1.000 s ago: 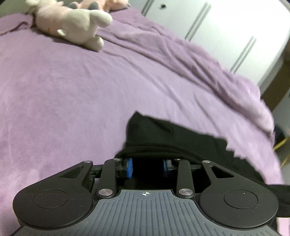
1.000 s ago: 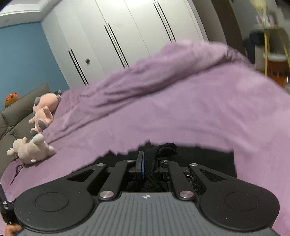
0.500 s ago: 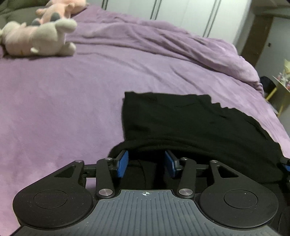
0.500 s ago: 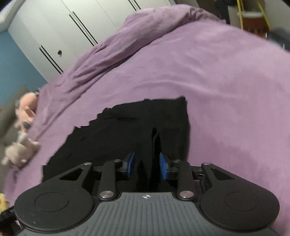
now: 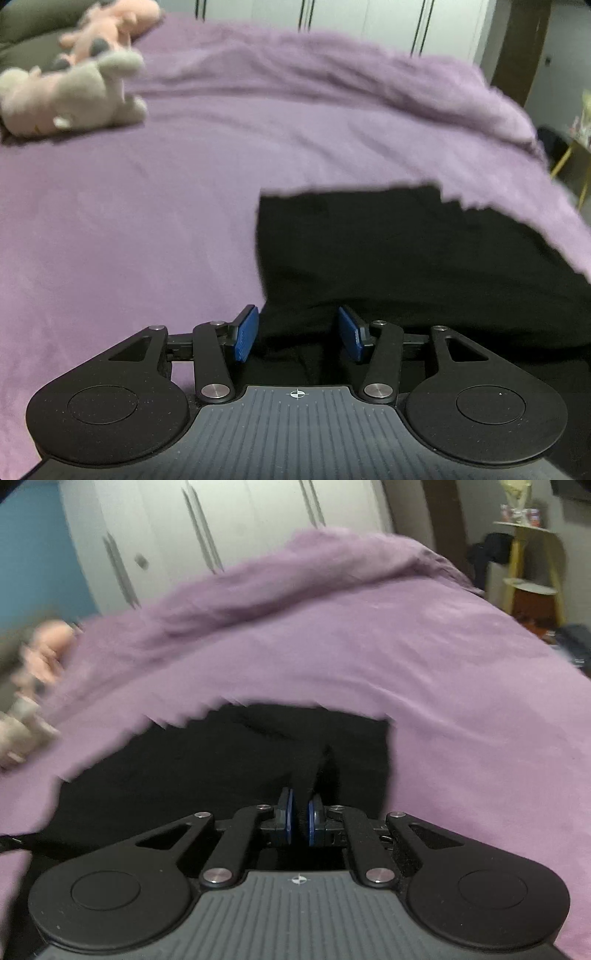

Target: Fold small clothes

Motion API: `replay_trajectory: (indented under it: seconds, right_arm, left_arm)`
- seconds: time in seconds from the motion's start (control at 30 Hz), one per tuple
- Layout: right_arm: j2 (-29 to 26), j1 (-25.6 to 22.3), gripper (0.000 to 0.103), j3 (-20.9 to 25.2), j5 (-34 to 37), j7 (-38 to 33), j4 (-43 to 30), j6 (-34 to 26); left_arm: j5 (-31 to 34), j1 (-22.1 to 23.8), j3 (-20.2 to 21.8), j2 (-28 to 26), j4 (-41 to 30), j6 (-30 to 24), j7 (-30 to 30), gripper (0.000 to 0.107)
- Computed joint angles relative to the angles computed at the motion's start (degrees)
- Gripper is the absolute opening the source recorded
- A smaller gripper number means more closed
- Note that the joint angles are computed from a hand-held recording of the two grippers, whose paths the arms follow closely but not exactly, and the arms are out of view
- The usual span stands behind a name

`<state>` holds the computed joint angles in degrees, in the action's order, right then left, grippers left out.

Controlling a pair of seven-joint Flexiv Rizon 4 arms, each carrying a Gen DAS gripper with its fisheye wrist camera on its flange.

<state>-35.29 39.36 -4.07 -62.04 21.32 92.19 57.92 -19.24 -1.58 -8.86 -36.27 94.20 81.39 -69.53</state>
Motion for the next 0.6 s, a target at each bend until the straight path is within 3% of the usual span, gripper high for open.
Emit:
replay_trajectory:
  seconds: [0.03, 0.23, 0.3, 0.4, 0.5, 0.6]
  right_arm:
    - [0.27, -0.19, 0.008, 0.05, 0.34, 0.4, 0.81, 0.9]
    - [3.15, 1.79, 0.02, -1.47, -9.24, 10.31, 2.42, -3.08]
    - [2.27, 0.07, 0.024, -0.64, -12.71, 11.11, 0.66, 1.16]
    - [-1.69, -1.13, 0.026, 2.01, -6.62, 1.41, -4.32, 2.58]
    - [-6.33, -1.69, 0.027, 5.44, 4.48, -12.55, -8.89, 0.29]
    - [-5.9, 0.34, 0.027, 3.09, 4.77, -14.02, -8.11, 0.51]
  left_arm:
    - [0.59, -0.61, 1.12, -0.49, -0.94, -2.2, -0.11, 0.053]
    - [1.89, 0.74, 0.32, 0.38, 1.39, -0.24, 3.85, 0.053]
    - [1.93, 0.16, 1.14, 0.75, 1.46, -0.86, 3.39, 0.053]
    - [3.16, -2.47, 4.36, 0.68, 0.79, -1.32, 0.57, 0.054]
    - [5.96, -4.94, 7.41, 0.23, -0.02, -0.88, -1.5, 0.055]
    - [8.21, -6.23, 9.14, 0.24, -0.39, -0.89, -2.82, 0.055]
